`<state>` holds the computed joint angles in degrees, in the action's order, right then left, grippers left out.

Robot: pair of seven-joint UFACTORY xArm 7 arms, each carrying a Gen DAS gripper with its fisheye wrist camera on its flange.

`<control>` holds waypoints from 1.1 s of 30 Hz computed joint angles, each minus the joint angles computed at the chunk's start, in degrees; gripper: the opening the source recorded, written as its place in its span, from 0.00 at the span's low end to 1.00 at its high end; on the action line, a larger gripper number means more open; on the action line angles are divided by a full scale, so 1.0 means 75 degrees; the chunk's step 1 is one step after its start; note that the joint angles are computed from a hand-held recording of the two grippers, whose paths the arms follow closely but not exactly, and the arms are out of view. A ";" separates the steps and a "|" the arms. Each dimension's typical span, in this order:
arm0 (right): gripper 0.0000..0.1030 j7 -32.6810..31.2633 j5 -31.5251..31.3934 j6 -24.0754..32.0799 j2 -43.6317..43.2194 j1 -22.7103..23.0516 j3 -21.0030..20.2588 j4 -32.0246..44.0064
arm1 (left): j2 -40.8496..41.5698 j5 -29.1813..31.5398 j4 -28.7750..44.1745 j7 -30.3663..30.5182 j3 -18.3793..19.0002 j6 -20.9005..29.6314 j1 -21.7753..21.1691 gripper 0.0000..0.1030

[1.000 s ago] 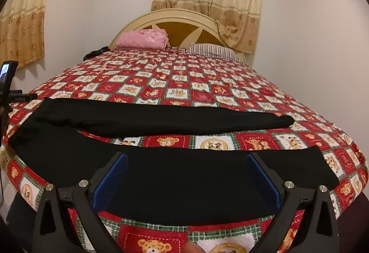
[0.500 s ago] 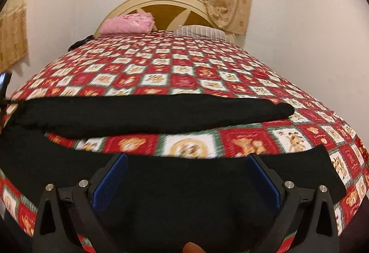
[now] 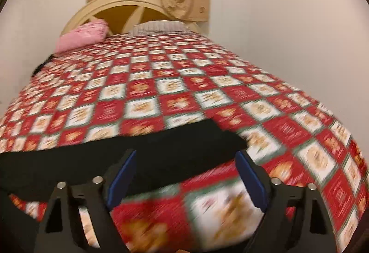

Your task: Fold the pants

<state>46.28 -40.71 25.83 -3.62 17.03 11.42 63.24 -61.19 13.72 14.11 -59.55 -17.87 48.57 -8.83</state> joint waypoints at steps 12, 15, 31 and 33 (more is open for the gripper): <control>0.80 -0.3050 0.2554 0.1344 0.2873 0.0088 -0.0742 0.3173 | 0.0323 0.0193 0.0121 0.0116 0.0082 0.0170 0.0113 0.51; 0.80 -0.3962 0.3427 0.2146 0.3521 0.0039 -0.0722 0.3959 | 0.0289 0.0167 0.0056 0.0292 0.0192 0.0032 0.0041 0.43; 0.05 -0.4358 0.3771 -0.0162 0.1799 0.0231 -0.0893 0.1943 | -0.1864 -0.0163 -0.0518 0.0684 0.0018 -0.0468 -0.0424 0.14; 0.05 -0.4585 0.4022 -0.0846 0.1224 0.0068 -0.0770 0.1265 | -0.2138 -0.0231 -0.0551 0.0662 -0.0068 -0.0478 -0.0501 0.14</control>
